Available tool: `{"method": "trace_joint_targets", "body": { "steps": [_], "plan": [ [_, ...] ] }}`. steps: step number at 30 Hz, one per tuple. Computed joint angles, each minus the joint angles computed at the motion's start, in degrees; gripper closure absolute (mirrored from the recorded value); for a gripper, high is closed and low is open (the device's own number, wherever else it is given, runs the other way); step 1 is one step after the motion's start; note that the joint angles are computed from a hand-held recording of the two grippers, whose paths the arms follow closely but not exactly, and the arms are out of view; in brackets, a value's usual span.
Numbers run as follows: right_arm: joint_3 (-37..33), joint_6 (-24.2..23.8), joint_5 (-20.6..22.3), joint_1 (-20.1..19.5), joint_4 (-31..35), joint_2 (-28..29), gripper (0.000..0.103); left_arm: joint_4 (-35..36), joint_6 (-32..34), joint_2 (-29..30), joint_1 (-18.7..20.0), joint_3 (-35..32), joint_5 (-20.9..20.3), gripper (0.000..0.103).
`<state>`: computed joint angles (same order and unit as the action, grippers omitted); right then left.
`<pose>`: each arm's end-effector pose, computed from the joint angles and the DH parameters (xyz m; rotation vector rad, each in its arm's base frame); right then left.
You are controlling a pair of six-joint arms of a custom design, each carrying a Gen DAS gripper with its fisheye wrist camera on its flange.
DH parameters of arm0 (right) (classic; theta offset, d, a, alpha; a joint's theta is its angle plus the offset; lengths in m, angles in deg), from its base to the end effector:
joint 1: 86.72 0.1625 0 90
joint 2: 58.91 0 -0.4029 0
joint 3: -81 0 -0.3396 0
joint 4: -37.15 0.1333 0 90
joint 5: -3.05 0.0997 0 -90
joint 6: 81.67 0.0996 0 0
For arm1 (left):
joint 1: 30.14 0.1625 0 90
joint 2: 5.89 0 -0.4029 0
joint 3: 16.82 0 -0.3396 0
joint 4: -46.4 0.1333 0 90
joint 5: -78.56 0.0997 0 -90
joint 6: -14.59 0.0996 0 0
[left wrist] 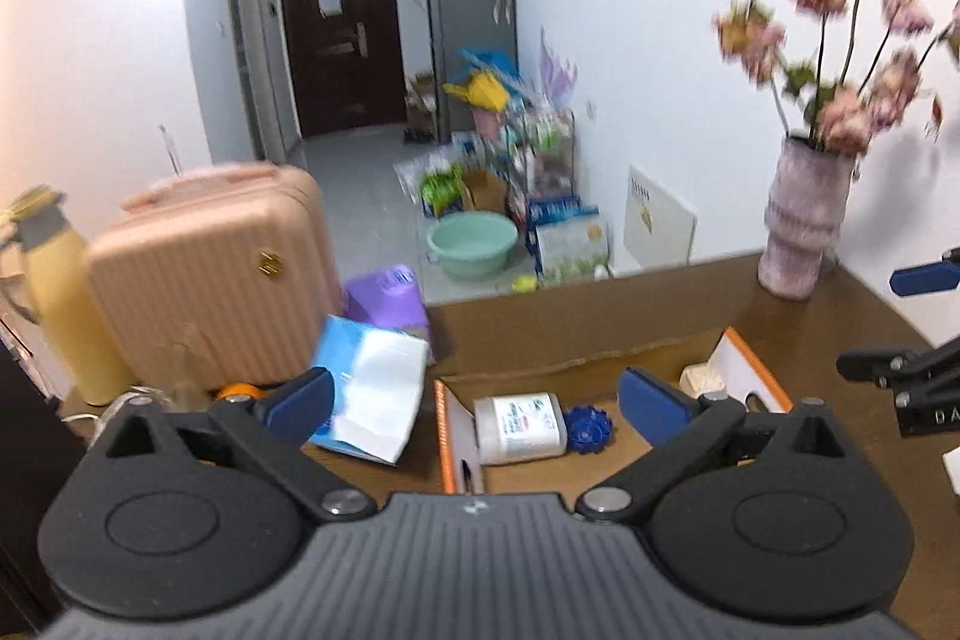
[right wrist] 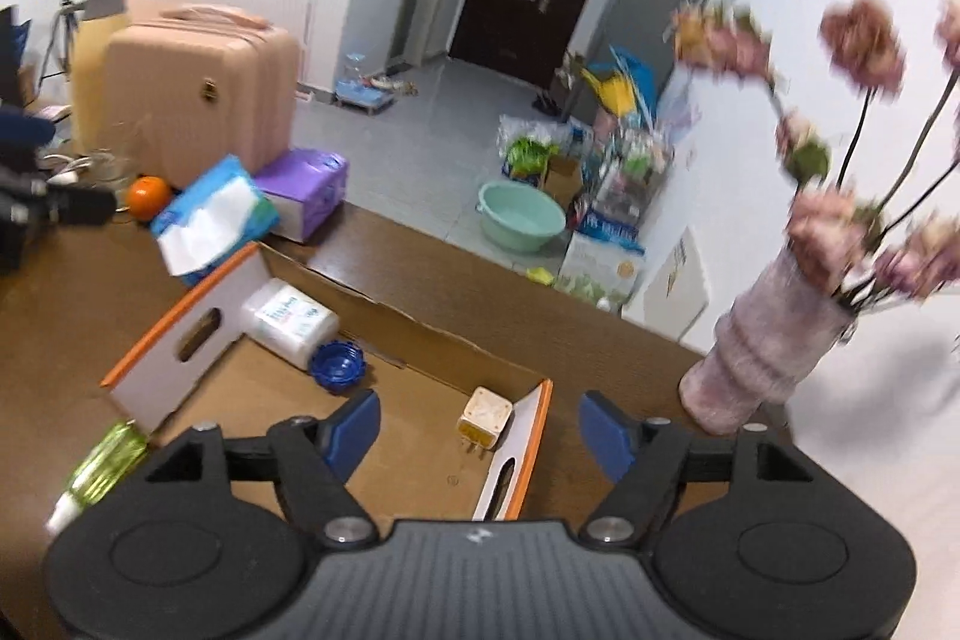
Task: Organize rigid objects
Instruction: 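Open the left gripper to drop the cap while the right drops the plug into the box, then withdraw both grippers from the box back over the table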
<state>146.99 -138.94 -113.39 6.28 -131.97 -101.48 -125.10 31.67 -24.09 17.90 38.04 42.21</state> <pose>0.1275 -0.7325 0.3322 0.8645 -2.0308 0.7952 -0.3544 -0.7135 0.1140 0.6701 2.0952 -1.1022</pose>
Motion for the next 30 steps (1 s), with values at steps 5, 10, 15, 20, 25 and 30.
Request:
{"method": "trace_joint_targets", "body": {
  "steps": [5,10,15,20,25,30],
  "plan": [
    [11.6,-1.5,1.5,1.9,-6.6,-6.8,0.022,-14.1,1.7,-7.6,-3.7,16.7,1.5,0.0],
    [26.1,1.2,8.4,1.1,-13.0,-15.5,0.018,-28.0,0.3,-14.3,-6.3,34.4,-1.5,0.0],
    [39.6,5.8,16.6,-2.5,-17.2,-23.7,0.018,-34.5,-4.0,-17.3,-7.6,47.7,-1.9,0.0],
    [55.5,5.6,24.5,-7.3,-24.6,-32.6,0.017,-43.4,-9.9,-20.6,-9.2,61.1,0.3,0.0],
    [71.7,6.2,33.6,-14.0,-37.2,-39.8,0.012,-55.5,-11.5,-24.0,-13.3,76.6,0.8,0.0],
    [84.7,8.0,40.9,-23.3,-55.6,-37.4,0.006,-76.6,-2.8,-15.9,-17.6,85.3,1.5,0.0]
  ]
}}
